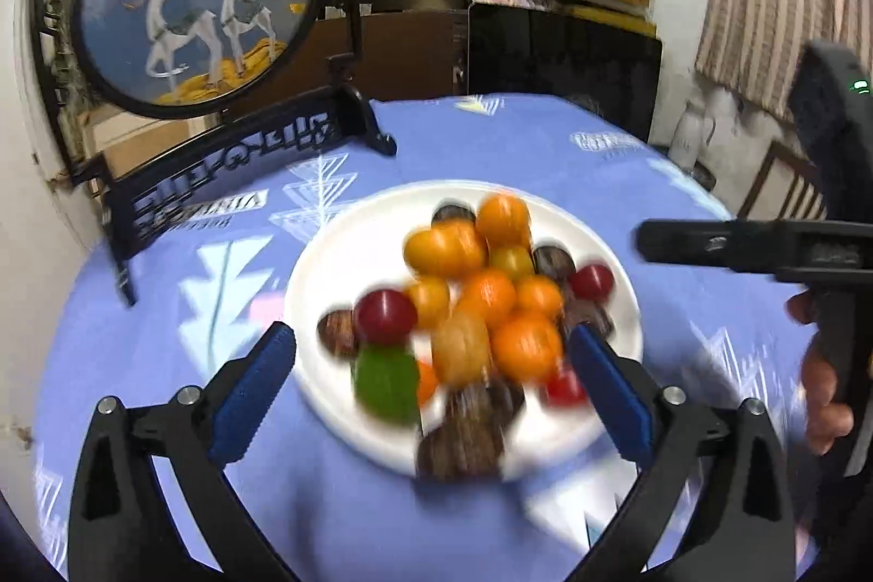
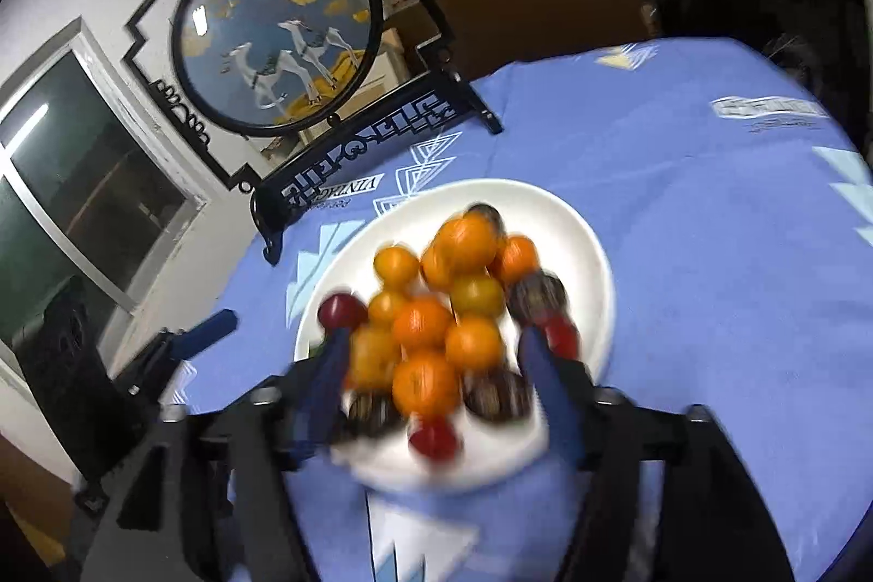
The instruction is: Organize fruits
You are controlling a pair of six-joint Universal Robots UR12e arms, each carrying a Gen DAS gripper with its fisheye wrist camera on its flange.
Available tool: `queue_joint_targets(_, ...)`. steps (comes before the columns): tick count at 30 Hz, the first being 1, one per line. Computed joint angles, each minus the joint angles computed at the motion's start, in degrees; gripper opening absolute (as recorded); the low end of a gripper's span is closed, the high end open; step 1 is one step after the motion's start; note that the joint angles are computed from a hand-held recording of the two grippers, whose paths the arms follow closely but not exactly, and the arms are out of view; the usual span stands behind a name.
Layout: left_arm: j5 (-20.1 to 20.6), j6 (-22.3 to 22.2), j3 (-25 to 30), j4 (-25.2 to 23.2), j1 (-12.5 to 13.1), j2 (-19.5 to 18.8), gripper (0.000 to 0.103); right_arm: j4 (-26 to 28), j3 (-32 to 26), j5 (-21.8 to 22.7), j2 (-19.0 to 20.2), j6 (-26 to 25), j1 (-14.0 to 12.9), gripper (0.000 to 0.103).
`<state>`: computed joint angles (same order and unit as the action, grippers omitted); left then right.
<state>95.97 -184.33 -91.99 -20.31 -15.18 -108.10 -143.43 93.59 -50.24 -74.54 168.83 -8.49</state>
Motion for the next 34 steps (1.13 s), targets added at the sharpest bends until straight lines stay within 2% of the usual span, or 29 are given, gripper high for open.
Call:
queue_joint_targets(2, 0.9, -0.3, -2.6, 1.2, -0.9, 2.0, 0.098, -4.4, 4.7, -2.8, -3.4, -1.7, -0.3, 0.078)
queue_joint_targets(4, 2.3, -1.7, -5.5, 2.8, -2.0, 4.3, 0.098, -7.2, 8.8, -3.9, -6.6, -3.1, -0.9, 0.097)
queue_joint_targets(5, 2.6, -2.7, -7.3, 4.2, -2.6, 5.7, 0.098, -8.2, 10.9, -3.3, -8.3, -3.9, -1.5, 0.100)
queue_joint_targets(9, 5.3, -6.5, -11.4, 6.8, -4.6, 9.3, 0.098, -14.3, 16.9, -2.8, -12.7, -3.7, -3.5, 0.100)
queue_joint_targets(11, 6.5, -7.7, -12.3, 6.1, -5.2, 10.3, 0.098, -14.5, 18.8, -2.5, -14.5, -3.7, -4.5, 0.100)
queue_joint_targets(13, 10.5, -8.4, -12.7, 3.9, -6.6, 10.9, 0.098, -14.0, 20.2, -2.3, -16.1, -4.3, -5.2, 0.100)
queue_joint_targets(14, 13.7, -8.7, -12.7, 2.7, -7.5, 11.1, 0.098, -14.6, 20.9, -2.9, -16.8, -4.4, -5.5, 0.100)
queue_joint_targets(16, 16.9, -9.3, -13.1, 2.1, -8.5, 11.4, 0.098, -17.3, 22.6, -4.4, -18.1, -4.3, -6.0, 0.100)
queue_joint_targets(20, 20.4, -12.0, -14.6, 2.9, -9.5, 12.4, 0.098, -18.9, 24.4, -4.8, -19.6, -4.1, -7.0, 0.100)
queue_joint_targets(24, 22.1, -13.6, -15.5, 3.4, -9.8, 13.4, 0.098, -20.9, 26.0, -5.5, -20.9, -4.0, -8.0, 0.100)
queue_joint_targets(27, 22.3, -13.0, -15.8, 3.6, -10.0, 13.9, 0.098, -21.2, 26.5, -4.8, -21.5, -3.4, -8.8, 0.100)
queue_joint_targets(31, 28.1, -10.7, -15.6, 5.1, -11.5, 13.3, 0.098, -22.0, 27.2, -4.9, -22.2, -2.2, -9.6, 0.100)
queue_joint_targets(34, 27.7, -10.4, -15.7, 5.2, -11.4, 13.5, 0.098, -21.8, 27.5, -4.9, -22.6, -2.3, -9.9, 0.100)
